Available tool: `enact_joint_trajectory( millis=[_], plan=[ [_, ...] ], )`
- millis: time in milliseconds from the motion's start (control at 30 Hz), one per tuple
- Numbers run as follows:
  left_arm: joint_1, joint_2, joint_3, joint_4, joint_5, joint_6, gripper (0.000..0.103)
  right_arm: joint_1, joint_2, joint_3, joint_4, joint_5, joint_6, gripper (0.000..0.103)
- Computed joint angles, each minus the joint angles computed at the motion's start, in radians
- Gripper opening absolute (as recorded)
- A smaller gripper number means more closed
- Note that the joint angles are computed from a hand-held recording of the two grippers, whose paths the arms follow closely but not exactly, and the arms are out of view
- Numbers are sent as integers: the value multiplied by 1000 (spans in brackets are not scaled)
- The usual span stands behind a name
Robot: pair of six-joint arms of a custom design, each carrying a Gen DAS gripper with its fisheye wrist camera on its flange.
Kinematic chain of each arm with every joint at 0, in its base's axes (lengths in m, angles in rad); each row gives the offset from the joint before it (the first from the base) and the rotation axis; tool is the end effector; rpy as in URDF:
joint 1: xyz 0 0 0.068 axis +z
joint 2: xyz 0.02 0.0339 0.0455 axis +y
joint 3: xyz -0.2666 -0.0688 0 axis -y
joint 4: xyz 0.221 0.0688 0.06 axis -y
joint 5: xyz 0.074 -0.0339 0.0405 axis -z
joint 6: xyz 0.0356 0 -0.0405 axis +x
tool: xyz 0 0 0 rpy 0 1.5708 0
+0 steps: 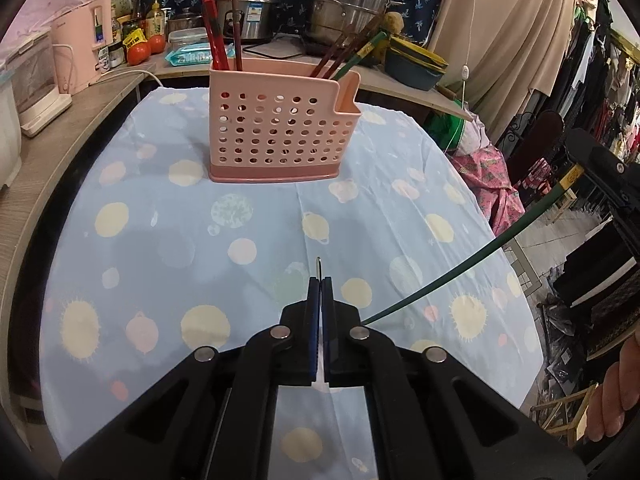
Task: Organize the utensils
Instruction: 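Lift the gold spoon with the left tool while the right tool carries the green chopstick toward the basket, then lower the spoon and chopstick into the pink basket with both tools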
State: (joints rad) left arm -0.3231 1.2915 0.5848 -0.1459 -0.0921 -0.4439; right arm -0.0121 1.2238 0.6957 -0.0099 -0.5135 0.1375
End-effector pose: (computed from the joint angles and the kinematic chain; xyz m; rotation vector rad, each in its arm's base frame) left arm 0.2149 -0.0685 0.1895 -0.1888 2.4253 -0.2377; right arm 0.2408 0.0146 0.2509 -0.1529 2.0850 0.6154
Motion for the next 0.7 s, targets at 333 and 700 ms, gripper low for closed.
enact_joint_trajectory(
  millis=[333,700],
  plan=[
    [65,-60,66,-77,16,55,0,24,9,45,-19,19,2,7],
    [156,-72,255,-182,20,156,1,78,64,198,-25,40,7,7]
  ],
)
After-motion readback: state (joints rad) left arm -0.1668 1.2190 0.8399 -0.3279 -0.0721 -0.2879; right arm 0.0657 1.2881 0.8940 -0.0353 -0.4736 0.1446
